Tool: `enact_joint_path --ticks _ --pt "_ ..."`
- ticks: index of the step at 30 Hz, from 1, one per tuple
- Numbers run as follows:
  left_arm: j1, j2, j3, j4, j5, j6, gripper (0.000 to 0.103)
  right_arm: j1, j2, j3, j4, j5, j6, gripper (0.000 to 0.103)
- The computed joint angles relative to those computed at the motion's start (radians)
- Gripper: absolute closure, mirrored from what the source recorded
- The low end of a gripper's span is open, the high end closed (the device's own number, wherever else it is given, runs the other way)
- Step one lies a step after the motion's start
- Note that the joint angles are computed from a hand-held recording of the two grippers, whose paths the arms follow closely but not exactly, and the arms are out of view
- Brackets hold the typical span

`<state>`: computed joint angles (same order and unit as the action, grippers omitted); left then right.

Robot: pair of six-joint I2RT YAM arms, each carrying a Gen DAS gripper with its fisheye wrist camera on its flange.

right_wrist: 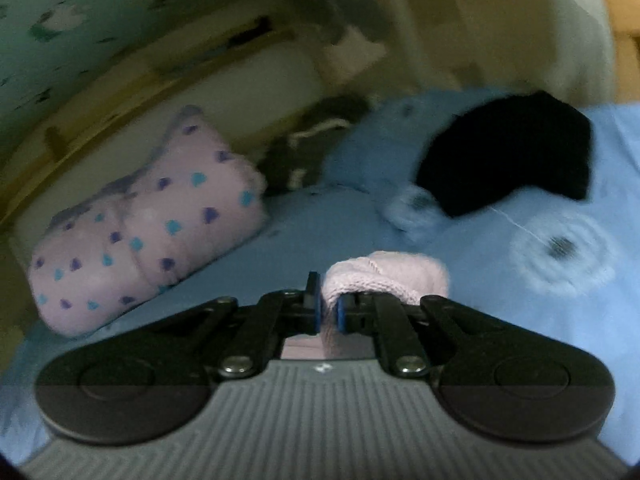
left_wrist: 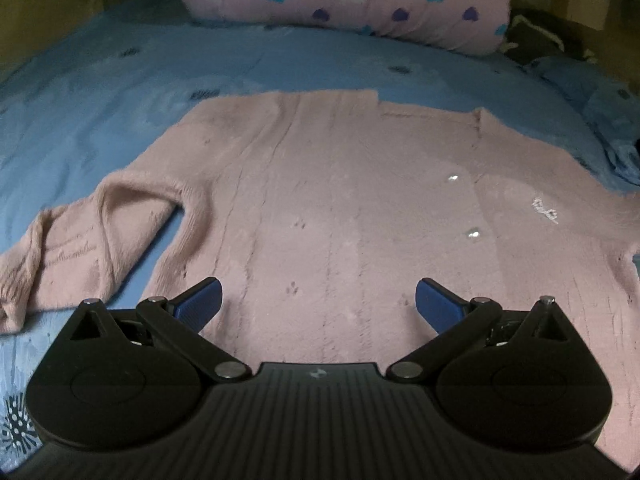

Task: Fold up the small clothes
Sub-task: 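Carry the sleeve across the cardigan body with the right tool and release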

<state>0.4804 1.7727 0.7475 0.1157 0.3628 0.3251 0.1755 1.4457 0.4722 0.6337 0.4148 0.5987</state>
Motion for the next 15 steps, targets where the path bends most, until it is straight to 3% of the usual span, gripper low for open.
enact_joint_path --ticks 9,15 --pt "0.031 -0.022 -0.033 0.080 -0.014 0.015 0.000 0.255 0.201 0.242 0.016 0.051 -0.212 0.093" --pt "0.063 -0.008 0.005 0.056 -0.001 -0.009 0.000 0.371 0.444 0.392 -0.003 -0.005 -0.203 0.093"
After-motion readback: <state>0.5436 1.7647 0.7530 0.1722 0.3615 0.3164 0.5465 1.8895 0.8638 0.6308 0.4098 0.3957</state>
